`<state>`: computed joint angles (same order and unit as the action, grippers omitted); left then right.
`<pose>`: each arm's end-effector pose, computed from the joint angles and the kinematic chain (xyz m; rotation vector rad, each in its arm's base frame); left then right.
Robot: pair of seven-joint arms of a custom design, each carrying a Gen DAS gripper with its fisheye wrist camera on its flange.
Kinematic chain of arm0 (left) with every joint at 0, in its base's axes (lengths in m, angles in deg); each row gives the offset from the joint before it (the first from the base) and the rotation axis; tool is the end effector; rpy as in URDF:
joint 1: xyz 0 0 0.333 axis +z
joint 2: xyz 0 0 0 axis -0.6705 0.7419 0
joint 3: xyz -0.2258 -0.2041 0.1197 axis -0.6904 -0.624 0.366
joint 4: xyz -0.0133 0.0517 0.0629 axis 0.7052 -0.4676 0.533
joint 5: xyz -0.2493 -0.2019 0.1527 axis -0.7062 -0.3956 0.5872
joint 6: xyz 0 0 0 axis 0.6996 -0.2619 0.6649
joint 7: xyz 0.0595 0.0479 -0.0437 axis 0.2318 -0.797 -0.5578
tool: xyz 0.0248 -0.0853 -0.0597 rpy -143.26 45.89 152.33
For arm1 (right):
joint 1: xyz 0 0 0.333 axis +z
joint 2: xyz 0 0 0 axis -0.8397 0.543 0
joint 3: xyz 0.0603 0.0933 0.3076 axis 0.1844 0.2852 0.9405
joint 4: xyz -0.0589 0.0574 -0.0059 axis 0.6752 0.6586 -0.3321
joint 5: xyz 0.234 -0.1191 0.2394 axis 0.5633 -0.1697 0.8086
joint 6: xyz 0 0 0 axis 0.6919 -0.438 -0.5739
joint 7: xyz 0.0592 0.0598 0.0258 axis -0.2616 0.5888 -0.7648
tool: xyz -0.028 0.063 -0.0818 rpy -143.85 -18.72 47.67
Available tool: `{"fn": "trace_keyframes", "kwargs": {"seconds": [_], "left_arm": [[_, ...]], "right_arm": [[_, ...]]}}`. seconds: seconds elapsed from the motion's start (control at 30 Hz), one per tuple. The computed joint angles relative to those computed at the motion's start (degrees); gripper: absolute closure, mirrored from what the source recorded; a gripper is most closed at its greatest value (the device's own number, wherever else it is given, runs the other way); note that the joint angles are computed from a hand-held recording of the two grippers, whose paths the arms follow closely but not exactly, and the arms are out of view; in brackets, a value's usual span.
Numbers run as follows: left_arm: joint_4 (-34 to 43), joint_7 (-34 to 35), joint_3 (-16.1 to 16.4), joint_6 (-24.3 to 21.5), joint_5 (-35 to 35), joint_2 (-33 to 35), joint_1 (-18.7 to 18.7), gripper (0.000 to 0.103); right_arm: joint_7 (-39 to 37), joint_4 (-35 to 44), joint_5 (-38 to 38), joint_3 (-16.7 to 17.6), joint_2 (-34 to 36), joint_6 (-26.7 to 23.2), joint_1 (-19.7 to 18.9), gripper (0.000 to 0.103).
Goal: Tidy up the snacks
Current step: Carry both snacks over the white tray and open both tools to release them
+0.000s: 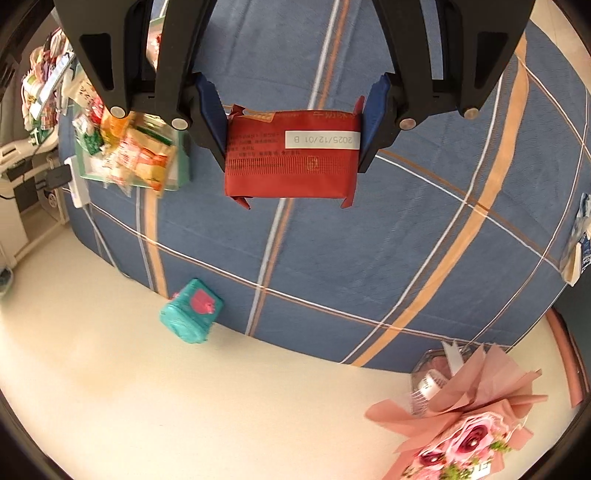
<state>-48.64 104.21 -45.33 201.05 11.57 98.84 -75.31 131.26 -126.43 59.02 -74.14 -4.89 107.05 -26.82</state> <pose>0.5548 -0.4485 0.5564 -2.2937 1.6222 -0.6868 0.5418 0.3582 0.5652 -1.8524 1.8423 -0.2750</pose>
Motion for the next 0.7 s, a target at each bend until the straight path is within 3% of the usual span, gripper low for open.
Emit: {"fn": "trace_keyframes", "kwargs": {"seconds": [0.07, 0.17, 0.4, 0.53, 0.7], "left_arm": [[3.5, 1.0, 0.2, -1.9, 0.8, 1.7, -1.1, 0.038], [9.7, 3.6, 0.5, -4.8, 1.2, 5.1, -2.9, 0.038], [22.4, 8.7, 2.1, -10.4, -1.2, 12.4, -6.2, 0.038], [19.9, 8.3, 1.4, -9.1, -4.8, 11.9, -4.8, 0.038], [15.6, 8.2, -0.8, -3.4, -9.4, 11.0, -2.7, 0.038]], "right_arm": [[1.5, -1.5, -1.0, -0.8, -1.4, 0.5, -0.3, 0.059], [4.5, -3.3, -3.6, -1.5, -3.3, 0.9, -0.9, 0.060], [5.0, -6.3, 0.0, -0.6, -5.3, 2.4, -4.7, 0.064], [1.5, -6.3, 4.0, 0.1, -4.7, 2.6, -5.9, 0.064], [3.5, -7.7, 3.6, -0.6, -5.7, 2.5, -6.3, 0.064]]}}
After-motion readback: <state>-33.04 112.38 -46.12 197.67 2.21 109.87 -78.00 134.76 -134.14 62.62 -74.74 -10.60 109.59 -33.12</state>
